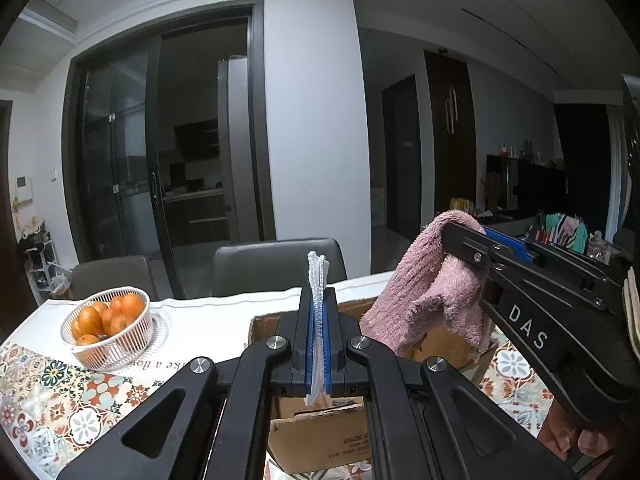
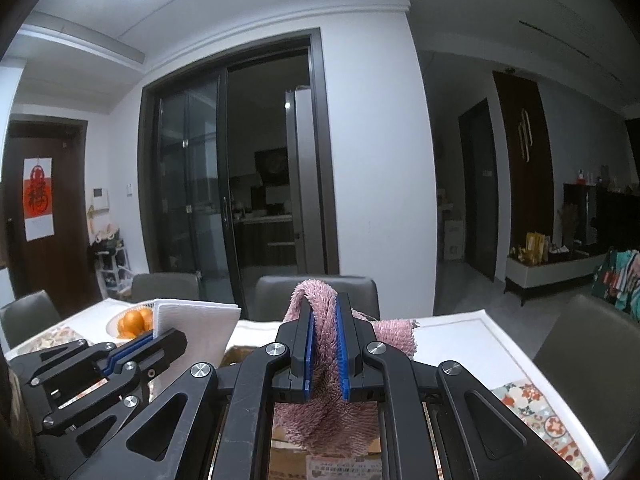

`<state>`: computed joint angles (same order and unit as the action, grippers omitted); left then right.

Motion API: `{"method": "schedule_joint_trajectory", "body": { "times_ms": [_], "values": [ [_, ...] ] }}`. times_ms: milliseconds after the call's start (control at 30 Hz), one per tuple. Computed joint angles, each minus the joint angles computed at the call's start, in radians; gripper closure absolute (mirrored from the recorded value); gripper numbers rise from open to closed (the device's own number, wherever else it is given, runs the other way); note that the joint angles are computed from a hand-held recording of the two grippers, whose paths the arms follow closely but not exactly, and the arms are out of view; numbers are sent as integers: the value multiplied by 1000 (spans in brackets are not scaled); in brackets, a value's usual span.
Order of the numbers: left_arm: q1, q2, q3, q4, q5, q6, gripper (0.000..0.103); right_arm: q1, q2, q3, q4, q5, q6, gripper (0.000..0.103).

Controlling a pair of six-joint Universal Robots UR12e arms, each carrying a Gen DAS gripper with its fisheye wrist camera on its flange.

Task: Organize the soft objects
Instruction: 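Open both grippers to drop the cloth and towel into the box, then move both grippers back toward the headband and eye mask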

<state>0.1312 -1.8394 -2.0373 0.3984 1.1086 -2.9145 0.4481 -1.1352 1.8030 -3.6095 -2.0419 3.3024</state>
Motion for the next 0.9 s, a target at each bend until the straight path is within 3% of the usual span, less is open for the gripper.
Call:
{"method": "schedule_joint_trajectory", "body": {
  "times_ms": [333, 633, 667, 733, 833, 900],
  "values": [
    [-22, -43, 34, -90, 41, 33, 97, -19, 19, -9, 100, 29, 22, 92],
    [-41, -62, 55, -163, 70, 63, 96, -56, 11, 0, 220, 106, 82, 92],
    [-44, -62, 57, -175, 75, 68, 93, -59, 11, 1, 229, 111, 91, 91],
    [-46, -63, 58, -178, 84, 65, 70, -66, 9, -2, 254, 129, 109, 87],
    [-47, -60, 53, -167, 89, 58, 63, -71, 9, -2, 272, 140, 137, 63],
    [-49, -58, 53, -170, 95, 61, 60, -70, 7, 3, 262, 121, 140, 61]
  ]
}}
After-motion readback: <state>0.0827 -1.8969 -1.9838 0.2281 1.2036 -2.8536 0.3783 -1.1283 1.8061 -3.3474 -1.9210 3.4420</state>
